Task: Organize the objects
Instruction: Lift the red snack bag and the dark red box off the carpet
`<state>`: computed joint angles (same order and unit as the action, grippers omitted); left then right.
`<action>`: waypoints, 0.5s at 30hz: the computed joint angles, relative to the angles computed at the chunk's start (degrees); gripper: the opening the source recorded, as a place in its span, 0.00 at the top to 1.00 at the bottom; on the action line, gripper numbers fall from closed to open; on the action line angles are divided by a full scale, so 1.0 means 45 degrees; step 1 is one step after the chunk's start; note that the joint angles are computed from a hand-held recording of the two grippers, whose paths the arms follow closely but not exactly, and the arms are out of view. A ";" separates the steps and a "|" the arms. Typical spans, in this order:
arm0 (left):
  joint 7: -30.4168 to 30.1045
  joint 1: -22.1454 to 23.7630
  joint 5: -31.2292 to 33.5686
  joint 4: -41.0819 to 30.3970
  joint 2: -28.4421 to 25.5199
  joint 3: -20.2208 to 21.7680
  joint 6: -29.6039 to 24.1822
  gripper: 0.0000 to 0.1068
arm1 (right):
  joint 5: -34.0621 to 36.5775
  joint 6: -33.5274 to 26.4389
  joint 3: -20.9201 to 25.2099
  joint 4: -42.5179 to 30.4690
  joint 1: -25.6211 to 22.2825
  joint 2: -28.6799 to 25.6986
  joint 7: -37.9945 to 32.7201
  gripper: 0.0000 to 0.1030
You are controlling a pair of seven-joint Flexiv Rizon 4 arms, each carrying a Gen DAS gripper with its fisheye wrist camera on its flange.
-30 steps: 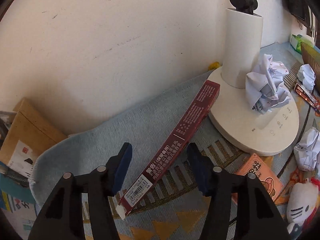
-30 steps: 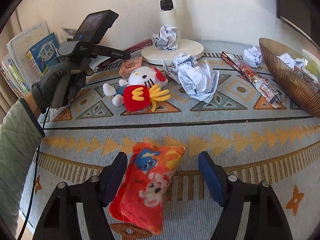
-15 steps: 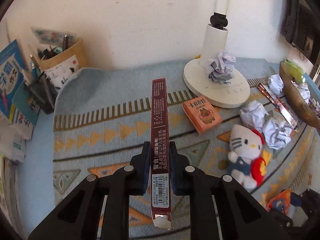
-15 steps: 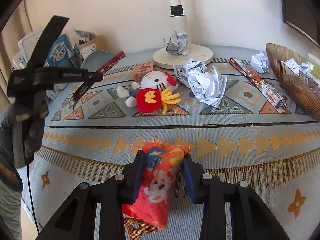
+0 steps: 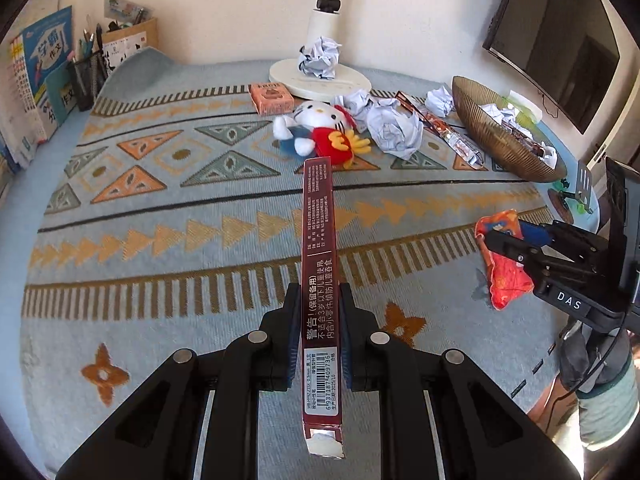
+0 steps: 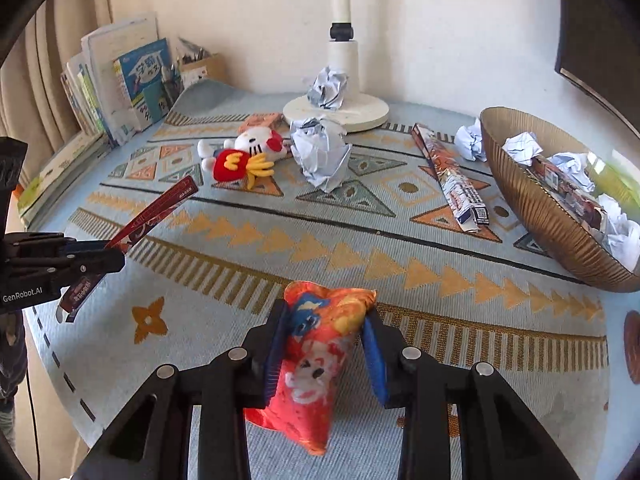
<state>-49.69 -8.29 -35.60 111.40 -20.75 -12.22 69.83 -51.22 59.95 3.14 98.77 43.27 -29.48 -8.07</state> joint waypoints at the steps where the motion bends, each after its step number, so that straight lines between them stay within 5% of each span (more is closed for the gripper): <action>1: -0.0164 -0.0157 0.0094 0.0139 -0.0036 0.0040 0.0306 0.87 | 0.0068 0.0546 -0.0024 0.0263 -0.0139 0.0090 0.0489 0.59; 4: -0.0648 -0.0353 0.0646 0.0426 -0.0222 0.0037 0.1104 0.86 | -0.0347 0.2878 -0.0674 0.1404 -0.0171 0.0453 0.3112 0.31; 6: 0.0403 0.0282 -0.0542 0.0867 -0.0225 -0.1070 0.1965 0.65 | -0.1473 0.3446 -0.1360 0.1908 0.0207 0.0713 0.4893 0.31; 10: 0.0435 0.0178 -0.0701 0.0612 -0.0434 -0.1143 0.2080 0.32 | -0.1376 0.1243 -0.0642 0.1327 0.0327 0.0596 0.4814 0.31; 13: -0.0352 -0.0392 0.0524 0.0141 -0.0782 -0.0438 0.2210 0.29 | -0.0821 -0.1151 -0.0092 0.0388 0.0640 0.0223 0.4049 0.32; 15: -0.0646 -0.0610 0.1304 0.0066 -0.0839 -0.0168 0.2348 0.32 | -0.0636 -0.2365 0.0115 -0.0192 0.0831 -0.0071 0.3370 0.42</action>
<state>-52.60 -11.04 -29.74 111.70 -24.52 -12.97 80.39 -54.08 49.30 3.66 97.90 47.01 -29.80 7.09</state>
